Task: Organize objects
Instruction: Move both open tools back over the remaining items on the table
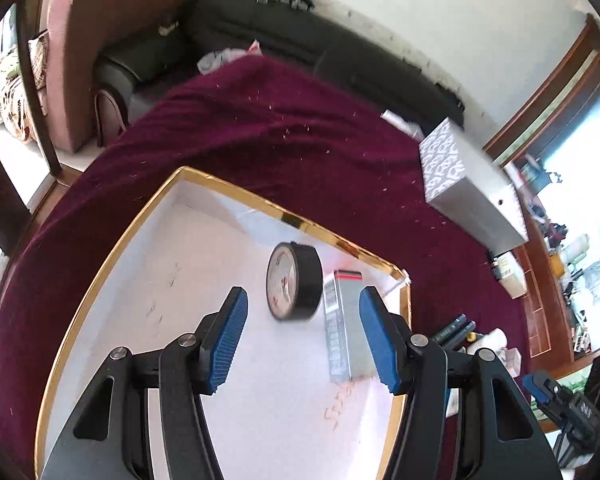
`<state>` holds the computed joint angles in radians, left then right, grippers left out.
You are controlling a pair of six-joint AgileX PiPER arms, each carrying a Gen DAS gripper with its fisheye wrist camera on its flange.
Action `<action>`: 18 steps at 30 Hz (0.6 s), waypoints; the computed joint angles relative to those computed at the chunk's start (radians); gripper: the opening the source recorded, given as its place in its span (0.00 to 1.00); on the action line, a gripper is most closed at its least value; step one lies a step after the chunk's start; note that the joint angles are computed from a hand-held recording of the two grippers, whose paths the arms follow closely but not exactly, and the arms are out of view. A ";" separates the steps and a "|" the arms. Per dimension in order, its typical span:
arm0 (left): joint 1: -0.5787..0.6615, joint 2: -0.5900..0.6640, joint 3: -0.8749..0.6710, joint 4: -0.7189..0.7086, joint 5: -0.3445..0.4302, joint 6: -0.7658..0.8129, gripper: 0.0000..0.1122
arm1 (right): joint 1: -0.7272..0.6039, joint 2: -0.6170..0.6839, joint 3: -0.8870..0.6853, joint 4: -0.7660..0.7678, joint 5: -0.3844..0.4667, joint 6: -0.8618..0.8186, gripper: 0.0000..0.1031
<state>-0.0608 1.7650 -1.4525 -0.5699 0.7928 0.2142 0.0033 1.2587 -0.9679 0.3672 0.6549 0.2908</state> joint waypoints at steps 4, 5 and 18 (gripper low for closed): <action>0.000 -0.105 0.218 -0.110 -0.095 0.129 0.48 | -0.153 -0.114 0.098 0.072 0.025 -0.094 0.51; -0.005 -0.121 0.260 -0.121 -0.112 0.141 0.48 | -0.214 -0.145 0.128 0.108 0.039 -0.137 0.53; -0.107 -0.315 0.407 -0.180 -0.125 0.210 0.48 | -0.591 -0.219 0.263 0.368 0.227 -0.564 0.54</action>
